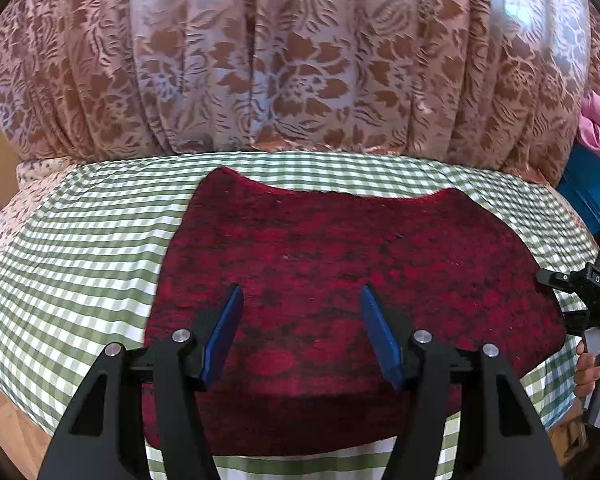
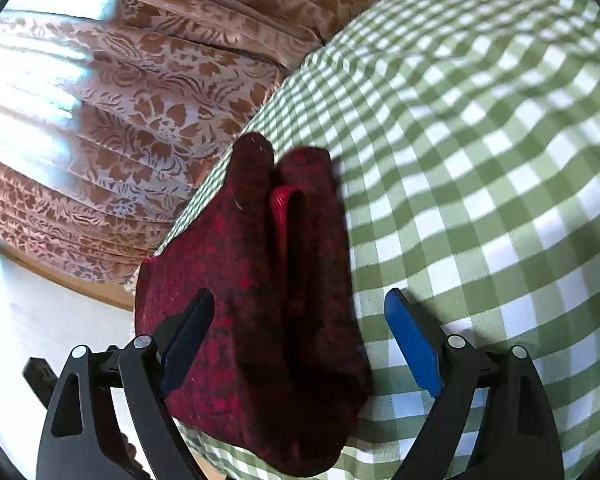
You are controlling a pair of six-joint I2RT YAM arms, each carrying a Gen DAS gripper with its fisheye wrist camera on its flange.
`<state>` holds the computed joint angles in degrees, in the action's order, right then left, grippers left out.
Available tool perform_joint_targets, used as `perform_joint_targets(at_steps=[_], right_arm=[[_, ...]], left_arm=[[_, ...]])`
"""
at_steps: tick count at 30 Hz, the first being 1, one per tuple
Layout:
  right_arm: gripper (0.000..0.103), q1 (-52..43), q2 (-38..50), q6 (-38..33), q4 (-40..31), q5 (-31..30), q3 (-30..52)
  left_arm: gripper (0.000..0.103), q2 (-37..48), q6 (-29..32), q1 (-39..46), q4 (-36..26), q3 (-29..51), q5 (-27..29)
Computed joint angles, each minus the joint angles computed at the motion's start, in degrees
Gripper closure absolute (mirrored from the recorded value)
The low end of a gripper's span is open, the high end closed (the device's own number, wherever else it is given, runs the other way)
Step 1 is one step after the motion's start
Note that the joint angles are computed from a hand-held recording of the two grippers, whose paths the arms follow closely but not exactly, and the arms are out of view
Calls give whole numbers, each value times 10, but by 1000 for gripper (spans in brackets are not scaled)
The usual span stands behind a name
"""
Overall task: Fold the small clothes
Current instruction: 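Grasp the flattened top's edge with the right gripper and lift it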
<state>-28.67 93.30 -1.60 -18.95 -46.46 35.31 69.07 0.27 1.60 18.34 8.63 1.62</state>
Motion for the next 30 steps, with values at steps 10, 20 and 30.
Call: perform_joint_targets(at_steps=[10, 20, 30], right_arm=[[15, 4, 59, -131, -120, -60, 44], [15, 48, 65, -123, -94, -66, 38], [57, 85, 4, -67, -36, -51, 8]], left_arm=[[46, 72, -33, -104, 22, 20, -43], [48, 191, -53, -137, 62, 50, -50], [48, 232, -38, -103, 83, 61, -12]])
